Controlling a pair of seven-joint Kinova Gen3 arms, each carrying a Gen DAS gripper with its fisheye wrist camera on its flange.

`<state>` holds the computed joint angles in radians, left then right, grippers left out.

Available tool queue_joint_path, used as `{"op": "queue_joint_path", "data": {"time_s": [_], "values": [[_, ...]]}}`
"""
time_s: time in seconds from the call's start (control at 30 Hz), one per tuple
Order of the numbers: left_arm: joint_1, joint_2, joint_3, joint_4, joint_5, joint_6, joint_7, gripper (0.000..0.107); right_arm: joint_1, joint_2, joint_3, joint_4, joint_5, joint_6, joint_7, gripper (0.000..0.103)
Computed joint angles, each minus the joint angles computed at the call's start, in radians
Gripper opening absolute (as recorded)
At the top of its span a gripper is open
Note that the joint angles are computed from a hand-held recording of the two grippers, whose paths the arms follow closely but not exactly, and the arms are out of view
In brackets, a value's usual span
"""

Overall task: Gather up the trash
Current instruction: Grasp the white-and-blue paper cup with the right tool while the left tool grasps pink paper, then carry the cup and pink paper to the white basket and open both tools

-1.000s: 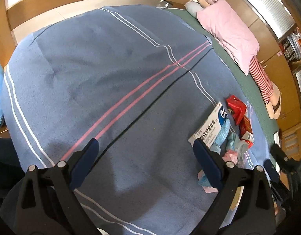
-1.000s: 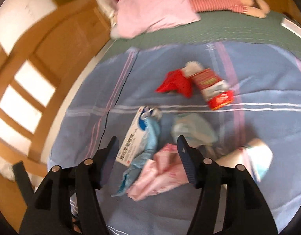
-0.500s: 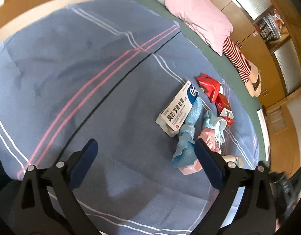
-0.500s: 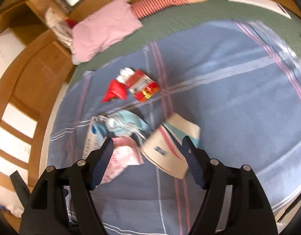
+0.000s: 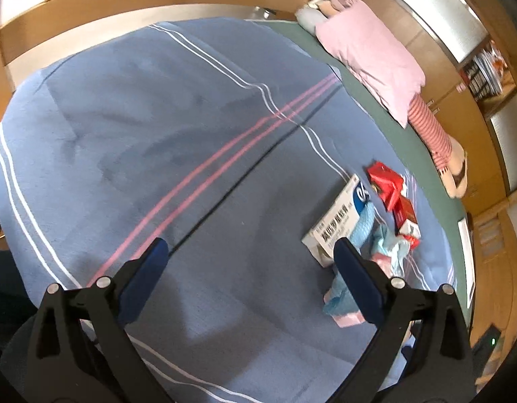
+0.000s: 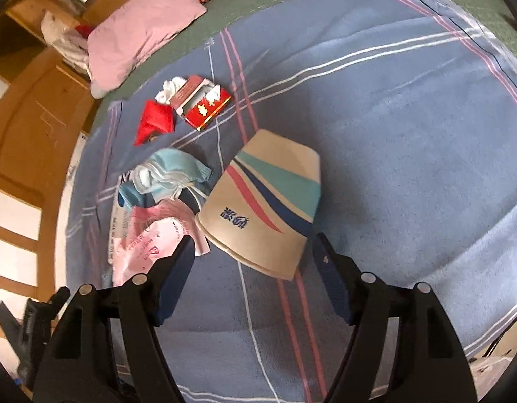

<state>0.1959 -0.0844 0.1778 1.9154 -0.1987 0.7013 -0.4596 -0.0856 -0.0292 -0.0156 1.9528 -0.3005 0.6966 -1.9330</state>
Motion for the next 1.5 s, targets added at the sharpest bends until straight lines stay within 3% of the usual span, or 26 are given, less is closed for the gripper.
{"op": "queue_joint_path", "data": {"time_s": [0.2,0.3,0.37,0.4,0.43,0.5,0.57,0.63,0.7,0.87,0.93,0.97,1.03,1.07,1.13,1.23,1.4,1.5], "values": [[0.017,0.011,-0.037,-0.003,0.084,-0.015,-0.092,0.098,-0.004,0.076,0.022,-0.021,0.009,-0.074,-0.105,0.075],[0.081,0.027,-0.057,-0.017,0.016,-0.008,-0.057,0.098,0.032,0.111,-0.016,-0.038,0.026,-0.104,-0.111,0.076],[0.059,0.04,0.018,-0.039,-0.065,0.006,-0.041,0.098,0.112,0.118,-0.101,-0.036,0.01,-0.132,-0.046,0.065],[0.056,0.045,0.043,-0.046,-0.106,0.009,-0.031,0.098,0.152,0.117,-0.147,-0.035,-0.014,-0.141,-0.009,0.046],[0.061,0.052,0.068,-0.058,-0.147,0.009,-0.036,0.098,0.196,0.117,-0.194,-0.039,-0.022,-0.136,0.012,0.039],[0.103,0.071,0.069,-0.077,-0.217,0.014,-0.038,0.098,0.272,0.097,-0.283,-0.039,0.01,-0.115,0.017,0.038],[0.155,0.118,0.07,-0.123,-0.25,0.026,-0.104,0.096,0.29,0.042,-0.319,-0.025,0.092,-0.095,-0.01,0.038],[0.177,0.181,0.117,-0.174,-0.282,0.045,-0.185,0.093,0.265,-0.025,-0.3,-0.006,0.173,-0.076,-0.046,0.037],[0.217,0.223,0.13,-0.209,-0.316,0.065,-0.267,0.092,0.191,-0.094,-0.226,0.018,0.254,-0.049,-0.097,0.037],[0.444,0.376,0.048,-0.314,-0.506,0.204,-0.357,0.091,0.024,-0.261,-0.013,0.073,0.305,0.048,-0.096,0.037],[0.472,0.424,0.035,-0.34,-0.523,0.242,-0.368,0.077,0.026,-0.314,0.007,0.092,0.299,0.079,-0.082,0.037],[0.485,0.425,0.019,-0.338,-0.517,0.238,-0.379,0.071,0.033,-0.339,0.013,0.104,0.291,0.092,-0.075,0.037],[0.495,0.413,0.009,-0.325,-0.51,0.21,-0.409,0.046,0.046,-0.372,0.013,0.121,0.277,0.11,-0.074,0.037],[0.493,0.404,0.012,-0.322,-0.497,0.206,-0.413,0.042,0.049,-0.391,0.021,0.133,0.265,0.12,-0.069,0.037],[0.52,0.37,-0.014,-0.295,-0.516,0.189,-0.375,0.038,0.055,-0.424,0.024,0.157,0.244,0.131,-0.068,0.037],[0.601,0.315,-0.06,-0.236,-0.626,0.192,-0.254,0.038,0.055,-0.456,0.019,0.181,0.212,0.135,-0.075,0.037],[0.626,0.216,0.002,-0.126,-0.796,0.202,-0.059,0.038,0.047,-0.489,0.006,0.206,0.177,0.134,-0.087,0.037],[0.62,0.139,0.02,-0.071,-0.785,0.167,-0.001,0.038,0.05,-0.512,-0.03,0.215,0.179,0.143,-0.107,0.037]]}}
